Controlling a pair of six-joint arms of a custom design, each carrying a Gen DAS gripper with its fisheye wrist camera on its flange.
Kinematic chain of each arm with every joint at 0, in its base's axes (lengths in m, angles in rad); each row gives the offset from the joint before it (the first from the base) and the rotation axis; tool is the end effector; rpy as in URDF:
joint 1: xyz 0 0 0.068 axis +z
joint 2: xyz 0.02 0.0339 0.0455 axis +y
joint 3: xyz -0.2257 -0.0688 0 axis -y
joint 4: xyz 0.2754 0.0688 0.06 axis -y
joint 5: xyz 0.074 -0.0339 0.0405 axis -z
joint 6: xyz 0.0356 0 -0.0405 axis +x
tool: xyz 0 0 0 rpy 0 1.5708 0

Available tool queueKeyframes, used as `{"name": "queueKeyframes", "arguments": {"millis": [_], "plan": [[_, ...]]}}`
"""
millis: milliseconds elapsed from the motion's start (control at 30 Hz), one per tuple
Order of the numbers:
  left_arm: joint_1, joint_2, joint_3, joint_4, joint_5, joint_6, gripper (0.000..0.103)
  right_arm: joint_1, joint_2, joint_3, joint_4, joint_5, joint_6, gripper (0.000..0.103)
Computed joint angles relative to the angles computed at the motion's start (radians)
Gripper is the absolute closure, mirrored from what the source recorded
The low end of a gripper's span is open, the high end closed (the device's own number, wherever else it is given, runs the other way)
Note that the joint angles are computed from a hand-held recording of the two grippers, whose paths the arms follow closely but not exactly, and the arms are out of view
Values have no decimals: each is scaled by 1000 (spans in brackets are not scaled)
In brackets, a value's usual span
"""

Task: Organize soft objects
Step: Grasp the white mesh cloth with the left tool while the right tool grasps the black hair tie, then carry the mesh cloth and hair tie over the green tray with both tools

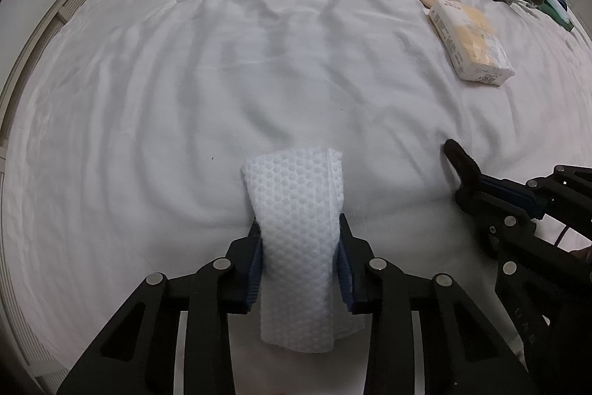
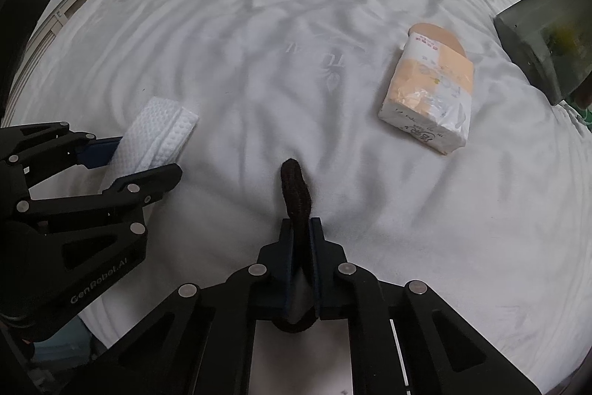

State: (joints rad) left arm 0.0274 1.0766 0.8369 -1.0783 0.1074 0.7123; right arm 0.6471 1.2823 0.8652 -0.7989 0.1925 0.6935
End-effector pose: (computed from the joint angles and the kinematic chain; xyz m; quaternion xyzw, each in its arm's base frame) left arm 0.2221 0.0023 0.1992 0.3390 0.9308 -0.0041 0.1366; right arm 0.2193 0.1572 0.1710 0.0397 0.9791 0.0350 0.1964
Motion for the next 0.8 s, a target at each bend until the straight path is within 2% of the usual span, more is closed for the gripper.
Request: {"name": "queueKeyframes", "arguments": {"millis": [367, 567, 800], "plan": [[5, 8, 9, 0, -2, 7, 82, 3, -24, -2, 1, 4, 2, 98], [8, -5, 19, -16, -1, 10, 91, 3, -70, -15, -8, -3, -3, 98], [2, 1, 56, -50, -6, -2, 93, -24, -122, -27, -19, -20, -18, 98]]}}
